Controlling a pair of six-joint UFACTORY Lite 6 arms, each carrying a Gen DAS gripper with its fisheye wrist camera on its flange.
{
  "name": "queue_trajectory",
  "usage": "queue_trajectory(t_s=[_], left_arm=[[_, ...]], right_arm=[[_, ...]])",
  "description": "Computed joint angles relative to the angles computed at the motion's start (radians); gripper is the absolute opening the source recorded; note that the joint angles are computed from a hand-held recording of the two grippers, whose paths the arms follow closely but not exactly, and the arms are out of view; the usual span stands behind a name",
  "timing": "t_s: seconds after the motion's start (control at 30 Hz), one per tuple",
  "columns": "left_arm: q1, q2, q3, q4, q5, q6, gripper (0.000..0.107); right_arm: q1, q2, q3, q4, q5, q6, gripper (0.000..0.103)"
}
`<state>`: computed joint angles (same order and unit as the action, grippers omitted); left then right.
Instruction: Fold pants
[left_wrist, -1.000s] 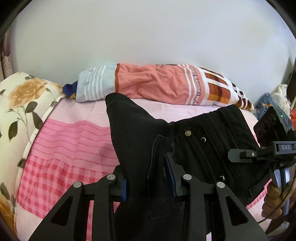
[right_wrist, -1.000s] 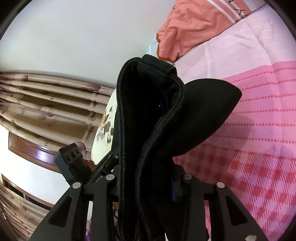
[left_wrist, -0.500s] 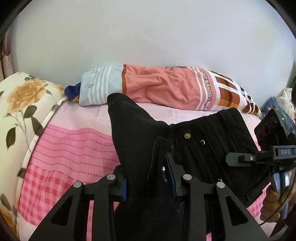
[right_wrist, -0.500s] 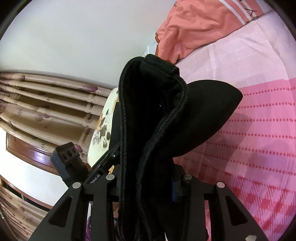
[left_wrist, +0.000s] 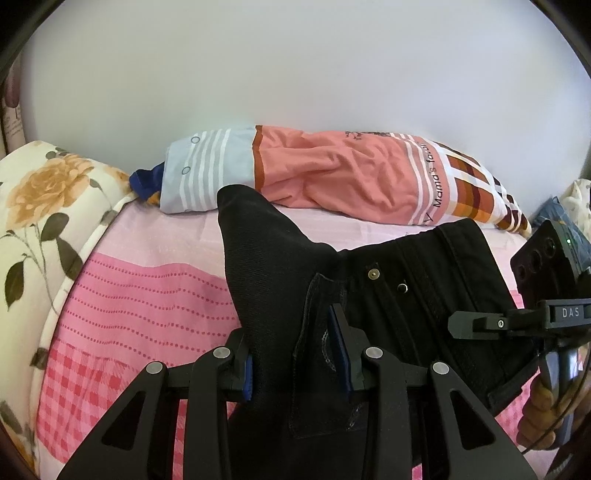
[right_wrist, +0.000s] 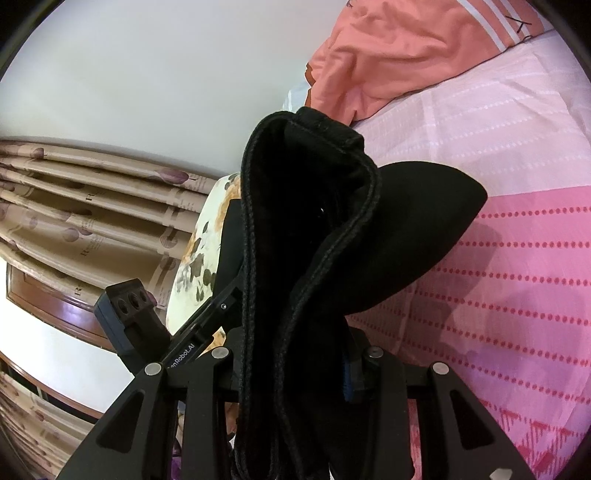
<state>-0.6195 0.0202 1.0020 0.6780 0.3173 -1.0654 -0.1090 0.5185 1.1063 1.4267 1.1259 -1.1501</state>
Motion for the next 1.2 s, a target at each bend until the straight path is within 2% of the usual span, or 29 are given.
queue_trajectory(t_s=[1.2], left_arm=[[0.117,0.192,0.106,0.003,-0.102,0.053,0.034]], right_arm=[[0.026,0.219,0.219,0.015,-0.02,0.011,0.033]])
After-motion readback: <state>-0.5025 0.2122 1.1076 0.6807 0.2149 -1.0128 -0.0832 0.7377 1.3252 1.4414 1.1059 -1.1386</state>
